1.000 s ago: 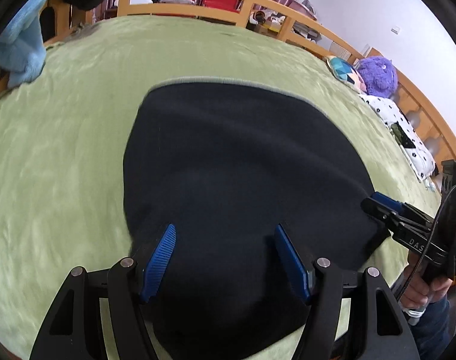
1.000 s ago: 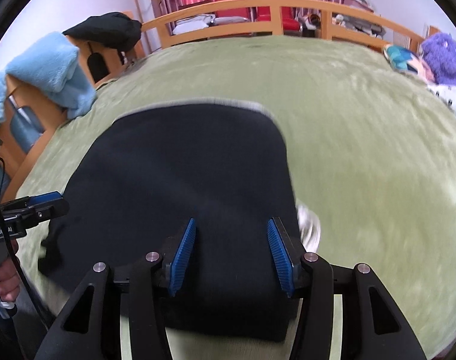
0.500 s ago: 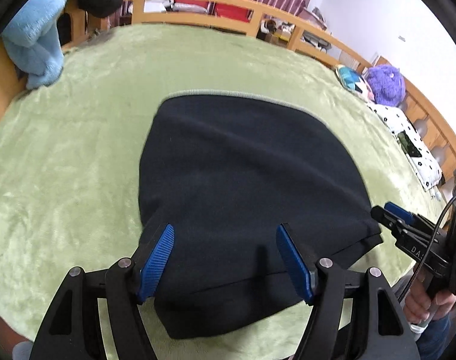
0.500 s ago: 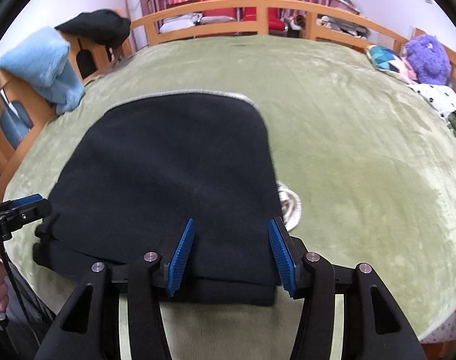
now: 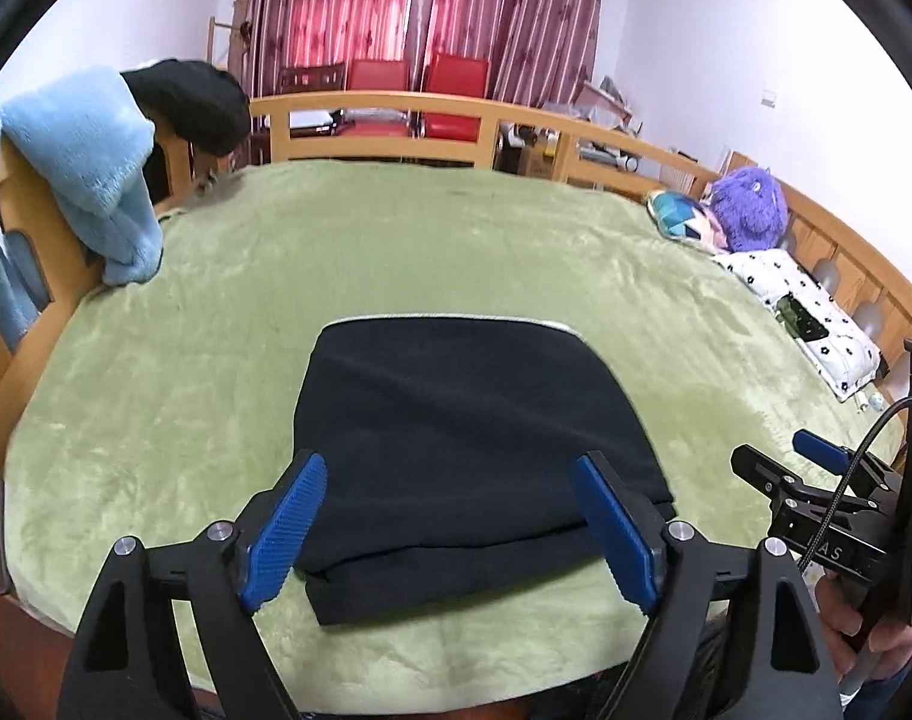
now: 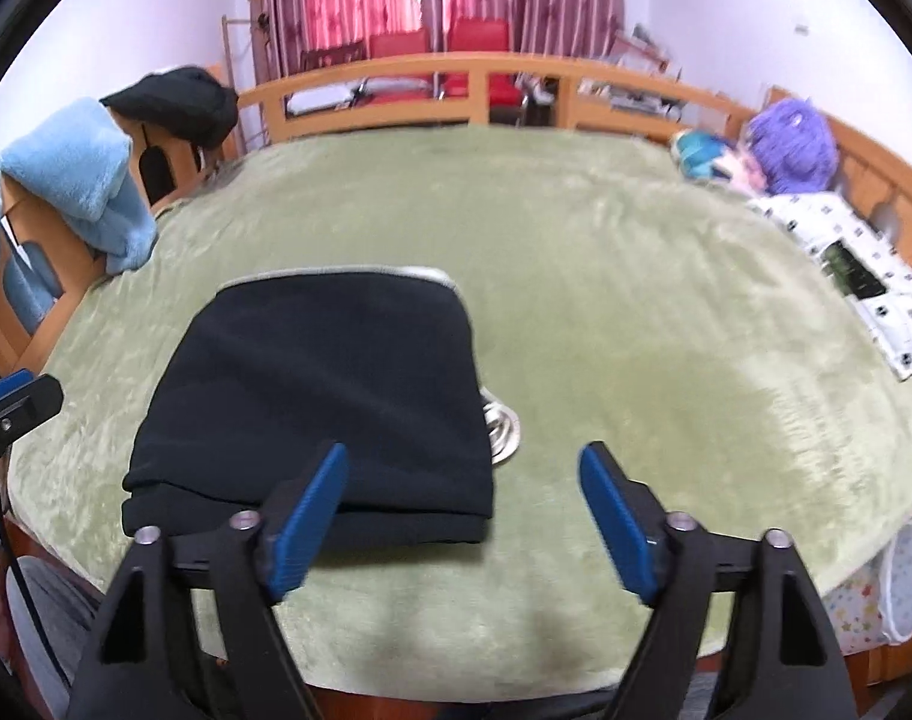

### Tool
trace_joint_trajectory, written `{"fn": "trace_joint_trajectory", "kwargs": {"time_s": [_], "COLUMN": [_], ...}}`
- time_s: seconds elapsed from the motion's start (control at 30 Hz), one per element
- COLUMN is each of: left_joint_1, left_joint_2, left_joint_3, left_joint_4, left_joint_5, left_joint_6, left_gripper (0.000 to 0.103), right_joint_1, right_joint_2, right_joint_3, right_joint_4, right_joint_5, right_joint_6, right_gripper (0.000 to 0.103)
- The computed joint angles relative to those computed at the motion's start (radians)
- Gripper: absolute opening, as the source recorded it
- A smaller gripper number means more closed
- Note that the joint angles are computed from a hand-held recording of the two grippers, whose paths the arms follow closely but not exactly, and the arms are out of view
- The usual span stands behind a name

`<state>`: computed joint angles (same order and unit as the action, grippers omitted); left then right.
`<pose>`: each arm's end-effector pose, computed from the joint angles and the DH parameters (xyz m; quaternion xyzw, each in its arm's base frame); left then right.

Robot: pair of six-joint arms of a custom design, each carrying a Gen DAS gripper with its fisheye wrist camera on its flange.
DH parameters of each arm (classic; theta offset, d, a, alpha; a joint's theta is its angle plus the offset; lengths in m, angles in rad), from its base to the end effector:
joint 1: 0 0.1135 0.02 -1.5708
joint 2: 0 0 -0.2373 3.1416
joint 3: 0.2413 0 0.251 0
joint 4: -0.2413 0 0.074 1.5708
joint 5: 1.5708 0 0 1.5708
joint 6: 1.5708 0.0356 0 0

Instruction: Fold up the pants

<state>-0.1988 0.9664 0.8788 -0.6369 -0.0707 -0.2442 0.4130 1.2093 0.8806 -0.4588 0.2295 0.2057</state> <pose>0.2115 -0.0400 0.2746 -0.0352 0.9107 -0.0587 0.4074 0.2439 0.0981 0.2366 -0.0515 0.9178 0.0146 0.3934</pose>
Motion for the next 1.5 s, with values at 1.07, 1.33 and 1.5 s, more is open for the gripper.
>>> {"fn": "trace_joint_trajectory", "kwargs": {"time_s": [1.07, 1.33, 1.5], "left_joint_1": [-0.113, -0.121, -0.138], "left_joint_2": [-0.163, -0.164, -0.161], "left_joint_3": [-0.026, -0.023, -0.015], "left_joint_4": [-0.116, -0.119, -0.125], "left_joint_5": [-0.094, -0.102, -0.12], "left_joint_6": [-0.102, -0.108, -0.118], "left_gripper": [0.087, 0.087, 0.087], "right_joint_1": [0.033, 0.034, 0.04], "right_joint_2": [-0.263, -0.277, -0.282], "right_joint_3": [-0.057, -0.056, -0.055], "right_joint_4": [-0.154, -0.165, -0.169], "right_joint_5": [0.074, 0.075, 0.075], "right_joint_6": [0.046, 0.043, 0.051], "right_gripper": [0.098, 0.098, 0.098]}}
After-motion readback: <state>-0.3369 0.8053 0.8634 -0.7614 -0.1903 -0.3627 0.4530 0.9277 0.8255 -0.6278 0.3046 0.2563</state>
